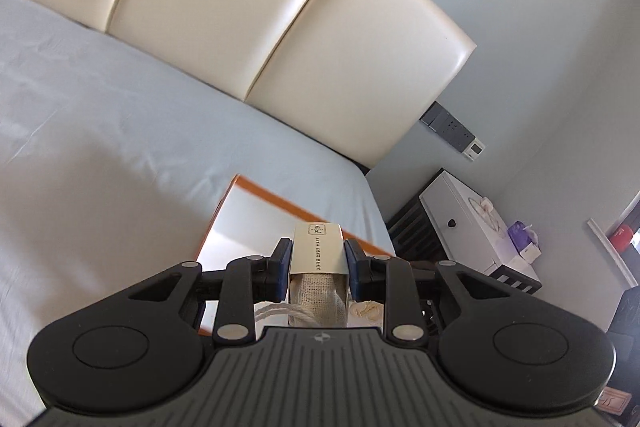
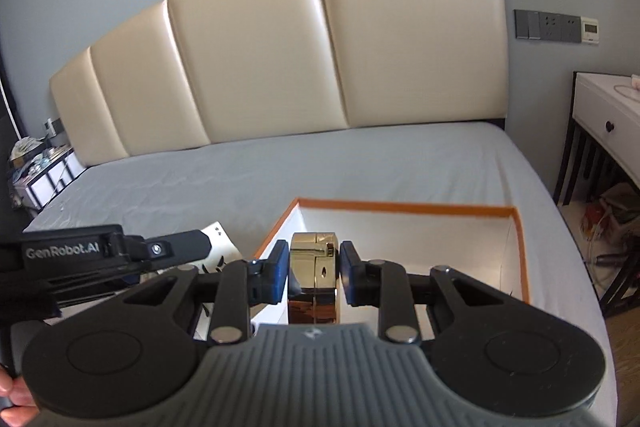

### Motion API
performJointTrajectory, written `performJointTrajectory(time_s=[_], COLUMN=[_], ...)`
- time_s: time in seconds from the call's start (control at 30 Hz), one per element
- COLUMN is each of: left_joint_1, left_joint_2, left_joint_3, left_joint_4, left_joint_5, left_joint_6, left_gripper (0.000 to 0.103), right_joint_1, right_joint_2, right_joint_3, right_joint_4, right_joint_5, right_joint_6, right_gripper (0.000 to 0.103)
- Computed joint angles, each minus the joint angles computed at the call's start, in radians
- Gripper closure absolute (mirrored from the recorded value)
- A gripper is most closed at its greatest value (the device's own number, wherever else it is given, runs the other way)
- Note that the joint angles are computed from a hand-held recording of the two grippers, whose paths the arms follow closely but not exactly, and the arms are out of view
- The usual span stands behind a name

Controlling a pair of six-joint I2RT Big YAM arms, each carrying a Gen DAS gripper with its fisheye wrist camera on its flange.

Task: Organize rigid objects
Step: 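Carry the white box into the orange box and open the left gripper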

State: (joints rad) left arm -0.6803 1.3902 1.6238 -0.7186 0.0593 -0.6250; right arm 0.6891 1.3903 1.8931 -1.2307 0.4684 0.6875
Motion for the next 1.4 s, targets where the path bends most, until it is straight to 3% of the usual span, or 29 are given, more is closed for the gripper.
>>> performJointTrajectory(time_s=[0.13, 0.33, 0.73, 0.9, 1.17, 1.27, 1.4], left_joint_1=[0.021, 0.021, -0.034, -0.050, -0.046, -0.050, -0.069], left_joint_2=[0.099, 0.225, 0.364, 0.355, 0.361, 0.325, 0.280], left_joint_3=[0.093, 0.191, 0.343, 0.327, 0.345, 0.298, 0.250], left_joint_4=[-0.045, -0.187, -0.481, -0.513, -0.533, -0.480, -0.363], left_joint_5=[0.067, 0.110, -0.015, -0.104, -0.114, -0.141, -0.280], left_joint_6=[0.005, 0.081, 0.335, 0.378, 0.394, 0.392, 0.435], left_gripper=[0.072, 0.072, 0.072, 0.073, 0.069, 0.067, 0.065], right_joint_1=[-0.051, -0.097, -0.122, -0.118, -0.119, -0.119, -0.116], right_joint_2=[0.030, 0.048, 0.067, 0.081, 0.088, 0.085, 0.086], right_joint_3=[-0.005, -0.070, -0.153, -0.140, -0.133, -0.133, -0.124], right_joint_4=[-0.008, -0.034, -0.060, -0.070, -0.081, -0.088, -0.096], right_joint_5=[-0.016, -0.077, -0.176, -0.191, -0.201, -0.192, -0.182], right_joint_6=[0.010, 0.065, 0.098, 0.104, 0.108, 0.110, 0.120], right_gripper=[0.077, 0.077, 0.077, 0.077, 0.077, 0.077, 0.077])
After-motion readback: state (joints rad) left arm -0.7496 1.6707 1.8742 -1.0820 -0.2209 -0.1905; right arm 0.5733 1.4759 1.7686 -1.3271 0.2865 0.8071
